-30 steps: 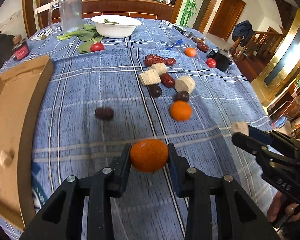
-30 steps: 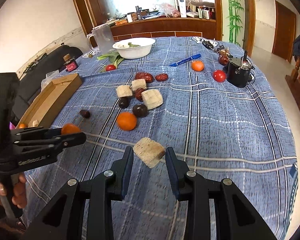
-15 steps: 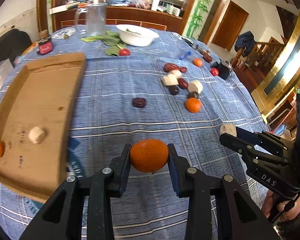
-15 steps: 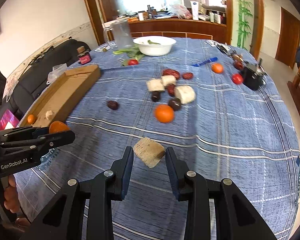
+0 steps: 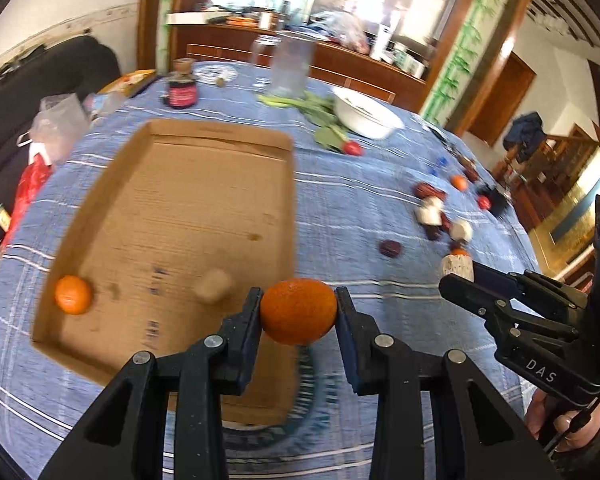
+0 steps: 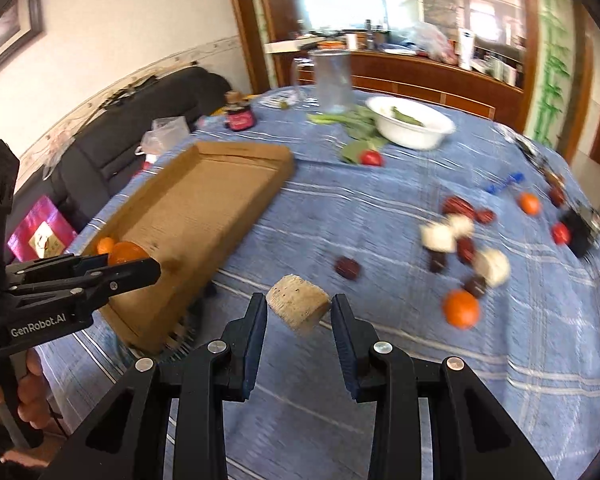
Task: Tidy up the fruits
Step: 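Carry the white block and tangerine with both tools into the cardboard tray, then open both tools to release the white block and tangerine in the tray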
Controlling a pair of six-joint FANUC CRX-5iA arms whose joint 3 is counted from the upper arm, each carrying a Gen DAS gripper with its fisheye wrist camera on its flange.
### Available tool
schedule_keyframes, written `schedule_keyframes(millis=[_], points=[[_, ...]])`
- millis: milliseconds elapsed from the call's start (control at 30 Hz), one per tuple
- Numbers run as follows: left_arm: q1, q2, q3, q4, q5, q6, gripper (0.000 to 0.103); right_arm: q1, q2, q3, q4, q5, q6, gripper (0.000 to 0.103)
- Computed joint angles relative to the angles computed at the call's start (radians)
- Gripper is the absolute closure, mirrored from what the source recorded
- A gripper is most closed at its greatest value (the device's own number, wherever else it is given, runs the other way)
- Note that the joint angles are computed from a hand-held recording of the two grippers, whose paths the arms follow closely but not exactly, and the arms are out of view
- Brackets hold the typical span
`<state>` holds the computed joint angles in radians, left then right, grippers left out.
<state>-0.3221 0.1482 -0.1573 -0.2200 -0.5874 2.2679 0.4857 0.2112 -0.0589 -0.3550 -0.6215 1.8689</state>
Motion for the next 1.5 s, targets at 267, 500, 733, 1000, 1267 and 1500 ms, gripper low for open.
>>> schedule_keyframes(millis=[267,500,733,1000,1267,1500], points=[[0.115,-0.050,-0.063,-0.017,-0.019,-0.003,0.069,0.088,0.103,0.131,-0.016,-0.032,0.008,0.067],[0.200,-0.029,-0.080,0.016,-0.022,-0.060,0.069,0.152,0.224,0.247,0.023,-0.071,-0.040,0.066],[0.243,0.014,-0.073,0.067,-0.009,-0.134,0.069,0.177,0.323,0.346,0.065,-0.119,-0.095,0.066],[0.257,0.053,-0.060,0.094,-0.015,-0.173,0.069,0.189,0.363,0.376,0.098,-0.137,-0.125,0.066],[0.237,0.064,-0.034,0.041,-0.052,-0.139,0.063,0.199,0.367,0.374,0.128,-0.143,-0.139,0.065],[0.212,0.039,-0.026,-0.045,-0.066,-0.062,0.051,0.199,0.343,0.349,0.152,-0.143,-0.186,0.062]])
